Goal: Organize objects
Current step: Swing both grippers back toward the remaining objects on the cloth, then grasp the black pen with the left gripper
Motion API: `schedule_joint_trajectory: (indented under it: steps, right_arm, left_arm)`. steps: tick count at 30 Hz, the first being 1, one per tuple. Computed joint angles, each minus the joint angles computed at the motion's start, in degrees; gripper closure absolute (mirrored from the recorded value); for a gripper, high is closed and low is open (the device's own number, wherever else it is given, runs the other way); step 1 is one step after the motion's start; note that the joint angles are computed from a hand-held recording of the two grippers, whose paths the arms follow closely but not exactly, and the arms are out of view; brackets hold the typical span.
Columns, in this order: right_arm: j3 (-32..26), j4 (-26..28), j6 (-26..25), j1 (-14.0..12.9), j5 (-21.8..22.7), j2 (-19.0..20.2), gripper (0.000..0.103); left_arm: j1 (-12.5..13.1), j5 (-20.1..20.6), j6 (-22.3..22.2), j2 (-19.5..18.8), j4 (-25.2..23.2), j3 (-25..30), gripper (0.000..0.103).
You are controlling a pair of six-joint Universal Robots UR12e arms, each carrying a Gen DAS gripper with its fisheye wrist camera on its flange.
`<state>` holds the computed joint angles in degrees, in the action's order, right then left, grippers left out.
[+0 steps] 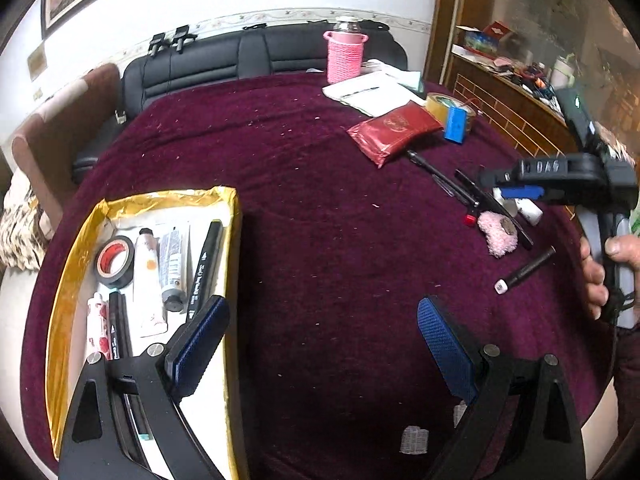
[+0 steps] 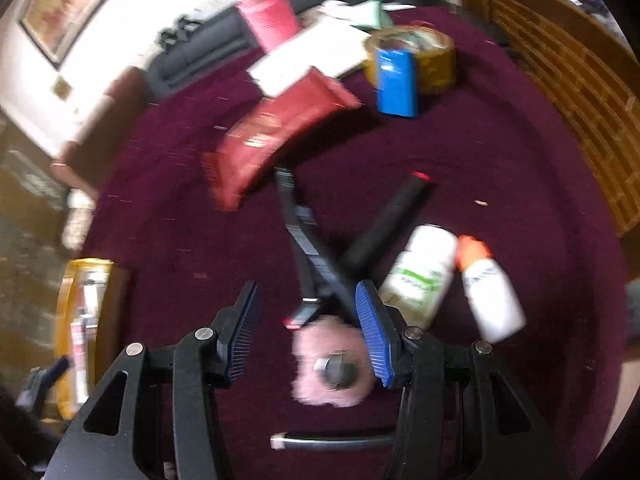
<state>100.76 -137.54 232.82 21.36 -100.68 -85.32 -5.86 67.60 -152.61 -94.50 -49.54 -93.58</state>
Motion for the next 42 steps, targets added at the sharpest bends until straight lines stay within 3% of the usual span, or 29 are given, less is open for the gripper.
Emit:
schedule_joint_trajectory:
  steps: [4, 9, 11, 13, 18, 23, 26, 29, 31, 32, 34, 37, 42]
  right_arm:
    - [2.26, -5.09, 0.88, -1.07, 7.22, -0.62, 0.052]
    - [4.22, -16.06, 0.57, -3.37, 23.75, 0.67, 0.052]
    - [3.96, -17.67, -0.08, -2.92, 22.18, 0.92, 0.052]
    - [2.64, -14.46, -0.43, -1.94, 15.97, 0.80, 0.052]
    - [-1.78, -6.60, -0.56, -1.81, 6.04, 2.48, 0.052]
    - [-5.93, 0.30, -1.18, -3.80, 9.23, 5.84, 0.052]
    - [-6.20, -0.46, -1.32, -4.47, 14.43, 6.88, 0.052]
    - [-5.21, -4.13, -1.25, -5.15, 22.68, 7.35, 0.052]
    - [-3.25, -11.76, -0.69, -5.95, 32.48, 7.81, 0.052]
    - [-2.48, -15.35, -0.20, -6.09, 35.12, 7.91, 0.052]
    - [-2.12, -16.02, -1.77, -5.78, 33.19, 6.64, 0.052]
    - [-1.63, -12.78, -2.19, -4.54, 22.82, 3.80, 0.052]
    - [1.83, -12.52, 0.03, -4.14, 13.97, -0.58, 0.052]
  left_arm:
    - [0.70, -1.92, -1.17, -0.81, -1.92, 0.75, 0.011]
    - [1.06, -3.51, -0.94, -1.14, -4.85, 1.14, 0.011]
    - [1.28, -3.70, -0.86, -0.99, -4.54, 1.00, 0.011]
    - [1.52, -3.69, -1.41, -0.94, -4.00, 0.90, 0.011]
    - [2.12, -5.31, -3.25, -1.30, -4.81, 1.31, 0.011]
    - [2.20, -5.37, -2.87, -1.17, -5.13, 1.27, 0.011]
    - [2.52, -5.41, -3.00, -1.21, -4.99, 1.35, 0.011]
    - [2.69, -5.19, -4.03, -1.71, -5.02, 1.79, 0.011]
    - [2.77, -5.71, -4.30, -2.02, -5.94, 2.13, 0.011]
    - [2.83, -6.02, -4.12, -2.10, -6.48, 2.28, 0.011]
    - [2.57, -5.98, -3.82, -2.38, -7.17, 2.74, 0.011]
    - [1.66, -6.71, -2.44, -3.12, -6.79, 3.87, 0.011]
    - [-2.50, -6.54, 3.72, -6.72, -6.79, 8.04, 0.011]
